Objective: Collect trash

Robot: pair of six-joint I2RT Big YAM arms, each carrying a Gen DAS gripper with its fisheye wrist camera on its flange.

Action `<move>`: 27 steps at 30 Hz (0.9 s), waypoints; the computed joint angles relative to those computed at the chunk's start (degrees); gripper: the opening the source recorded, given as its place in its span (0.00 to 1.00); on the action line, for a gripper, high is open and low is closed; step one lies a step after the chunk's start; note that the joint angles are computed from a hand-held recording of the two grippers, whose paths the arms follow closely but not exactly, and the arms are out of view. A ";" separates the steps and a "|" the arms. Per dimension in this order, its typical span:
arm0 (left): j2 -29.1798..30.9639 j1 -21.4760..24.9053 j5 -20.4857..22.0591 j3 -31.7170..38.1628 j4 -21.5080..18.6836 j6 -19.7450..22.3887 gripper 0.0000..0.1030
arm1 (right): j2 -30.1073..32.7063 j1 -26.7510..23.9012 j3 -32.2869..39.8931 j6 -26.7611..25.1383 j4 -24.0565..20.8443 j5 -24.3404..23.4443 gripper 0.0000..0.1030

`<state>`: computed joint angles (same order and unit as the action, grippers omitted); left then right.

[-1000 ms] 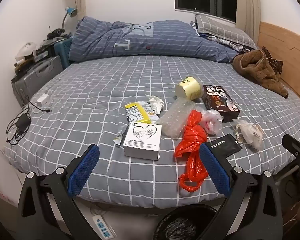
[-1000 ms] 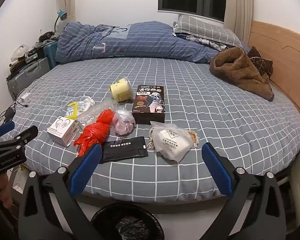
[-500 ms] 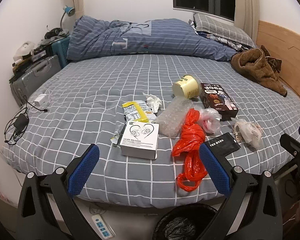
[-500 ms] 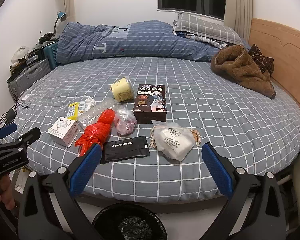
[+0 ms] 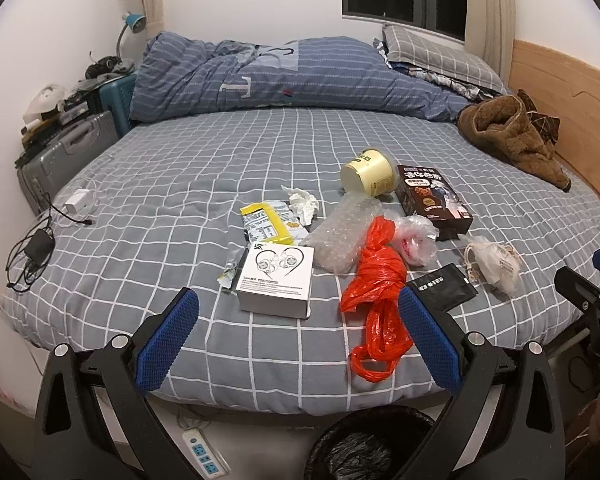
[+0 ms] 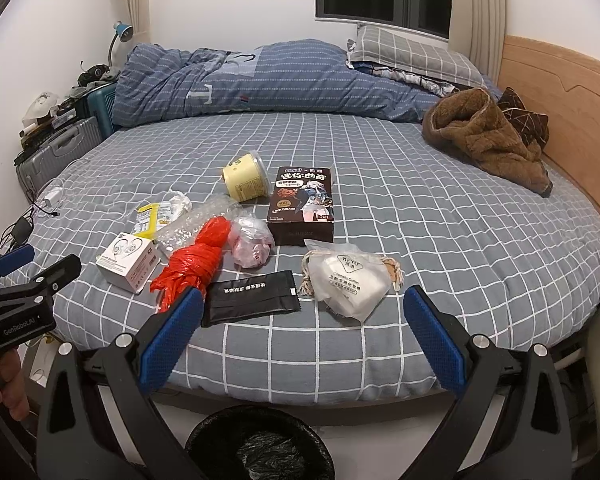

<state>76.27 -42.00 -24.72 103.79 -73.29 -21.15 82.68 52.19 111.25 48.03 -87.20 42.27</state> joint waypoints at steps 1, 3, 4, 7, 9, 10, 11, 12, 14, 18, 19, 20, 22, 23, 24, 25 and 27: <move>-0.02 0.01 0.09 -0.03 0.01 0.06 0.94 | 0.05 0.04 0.07 0.04 -0.05 0.04 0.93; 0.05 -0.06 0.12 0.12 -0.02 0.22 0.94 | 0.06 0.10 0.08 0.10 -0.14 0.29 0.93; 0.07 -0.09 0.12 0.17 -0.06 0.30 0.94 | -0.03 0.13 0.00 0.16 -0.11 0.29 0.93; 0.14 -0.09 0.33 0.33 -0.22 0.27 0.94 | 0.07 0.18 0.15 0.21 -0.33 0.34 0.93; 0.19 -0.16 0.41 0.45 -0.32 0.28 0.94 | -0.02 0.08 0.05 0.07 -0.15 0.27 0.93; 0.19 -0.20 0.45 0.47 -0.27 0.35 0.94 | -0.03 0.10 0.04 0.05 -0.16 0.28 0.93; 0.16 -0.20 0.59 0.46 -0.20 0.41 0.94 | 0.00 0.08 0.08 0.03 -0.19 0.28 0.93; 0.16 -0.21 0.68 0.46 -0.19 0.40 0.94 | -0.05 0.11 0.02 0.01 -0.18 0.32 0.93; 0.13 -0.21 1.02 0.45 -0.19 0.35 0.94 | -0.06 0.06 0.11 0.07 -0.19 0.17 0.93; 0.22 -0.24 1.02 0.55 -0.33 0.49 0.94 | -0.20 -0.05 0.06 0.06 0.03 -0.06 0.93; 0.21 -0.23 0.95 0.53 -0.34 0.46 0.94 | -0.22 -0.05 0.07 0.04 -0.02 -0.05 0.93; 0.20 -0.18 0.95 0.52 -0.36 0.46 0.94 | -0.19 -0.03 0.11 0.00 -0.06 0.01 0.93; 0.21 -0.11 0.87 0.48 -0.44 0.42 0.94 | -0.20 -0.04 0.10 -0.08 -0.05 0.07 0.93; 0.21 -0.09 0.80 0.48 -0.53 0.43 0.94 | -0.16 -0.06 0.13 -0.01 -0.04 0.00 0.93; 0.23 -0.09 0.78 0.48 -0.54 0.46 0.94 | -0.16 -0.06 0.13 -0.01 -0.04 0.00 0.93; 0.25 -0.08 0.75 0.46 -0.59 0.41 0.94 | -0.20 -0.08 0.11 -0.07 -0.07 0.05 0.93; 0.28 0.00 0.87 0.52 -0.70 0.46 0.94 | -0.15 -0.06 0.15 0.02 -0.08 0.00 0.93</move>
<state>76.55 -42.00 -23.84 104.31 -74.00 -20.70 82.53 52.13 111.41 48.05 -87.28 42.27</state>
